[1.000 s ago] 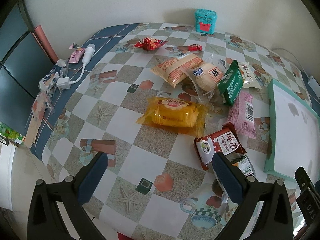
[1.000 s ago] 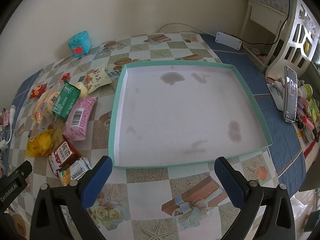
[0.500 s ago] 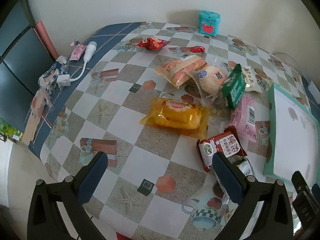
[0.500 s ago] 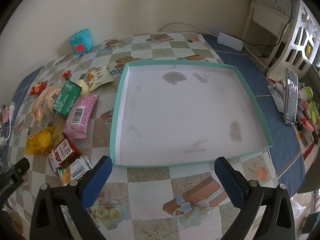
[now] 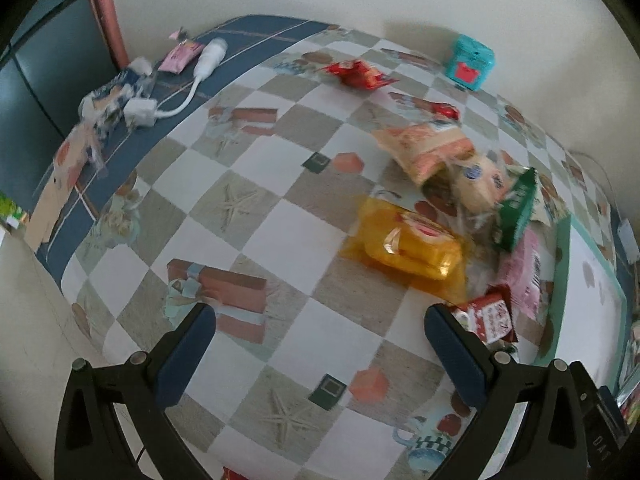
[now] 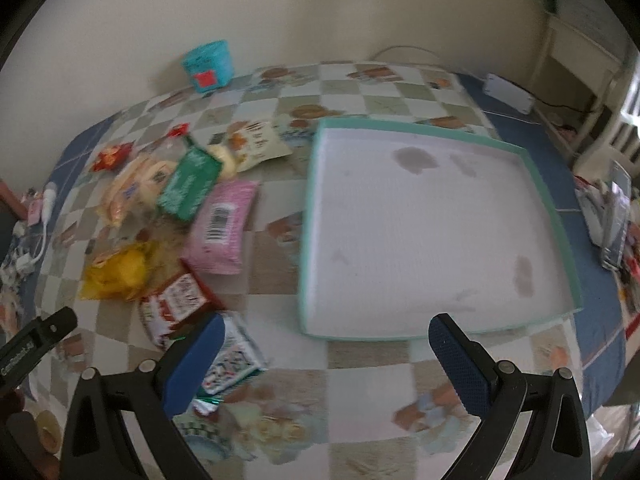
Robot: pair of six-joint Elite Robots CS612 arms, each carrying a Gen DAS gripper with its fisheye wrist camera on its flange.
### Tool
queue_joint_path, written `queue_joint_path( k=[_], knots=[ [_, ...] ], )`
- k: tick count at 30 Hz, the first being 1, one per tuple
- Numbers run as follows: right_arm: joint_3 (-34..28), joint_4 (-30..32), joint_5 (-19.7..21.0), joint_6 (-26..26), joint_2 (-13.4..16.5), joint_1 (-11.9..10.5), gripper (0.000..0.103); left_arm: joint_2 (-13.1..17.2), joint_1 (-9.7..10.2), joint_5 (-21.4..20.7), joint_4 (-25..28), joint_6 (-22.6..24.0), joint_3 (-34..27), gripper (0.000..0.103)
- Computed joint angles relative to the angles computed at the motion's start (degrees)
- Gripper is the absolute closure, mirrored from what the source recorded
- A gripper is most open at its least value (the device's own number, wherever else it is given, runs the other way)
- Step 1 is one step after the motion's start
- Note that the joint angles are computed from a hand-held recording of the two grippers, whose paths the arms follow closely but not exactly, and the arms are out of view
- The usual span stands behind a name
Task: Organize snacks
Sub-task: 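Reach the right gripper to the green-white biscuit pack and grasp it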
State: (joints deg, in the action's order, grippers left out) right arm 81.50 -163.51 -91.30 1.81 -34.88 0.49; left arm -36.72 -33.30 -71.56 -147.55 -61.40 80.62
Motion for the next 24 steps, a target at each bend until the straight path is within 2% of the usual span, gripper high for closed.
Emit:
queue_joint_path(
  k=[5, 11, 16, 18, 21, 24],
  knots=[
    [-2.0, 3.6, 1.9, -3.0, 1.0, 1.4, 0.0, 0.0, 0.85, -1.6, -0.6, -1.8, 0.8, 0.0],
    [-4.2, 8.5, 3.0, -6.6, 2.2, 2.3, 0.0, 0.8, 1.22, -4.3, -1.7, -0.4, 0.2, 0.0],
    [-6.1, 14.2, 4.1, -7.6, 3.2, 2.5, 0.0, 1.8, 1.66, -7.6, -0.7, -0.9, -0.9, 0.0],
    [-6.5, 15.6, 4.0, -7.8, 3.5, 2.6, 0.0, 2.4, 1.94, -9.3, -0.1, -1.0, -1.5, 0.0],
    [-6.6, 16.2, 3.8, -8.4, 3.7, 2.8, 0.0, 2.8, 1.91, -9.8, 1.5, -0.7, -2.2, 0.0],
    [-6.9, 16.7, 3.3, -8.9, 4.2, 3.0, 0.007, 3.0, 1.88, -10.1, 1.9, -0.9, -2.4, 0.0]
  ],
)
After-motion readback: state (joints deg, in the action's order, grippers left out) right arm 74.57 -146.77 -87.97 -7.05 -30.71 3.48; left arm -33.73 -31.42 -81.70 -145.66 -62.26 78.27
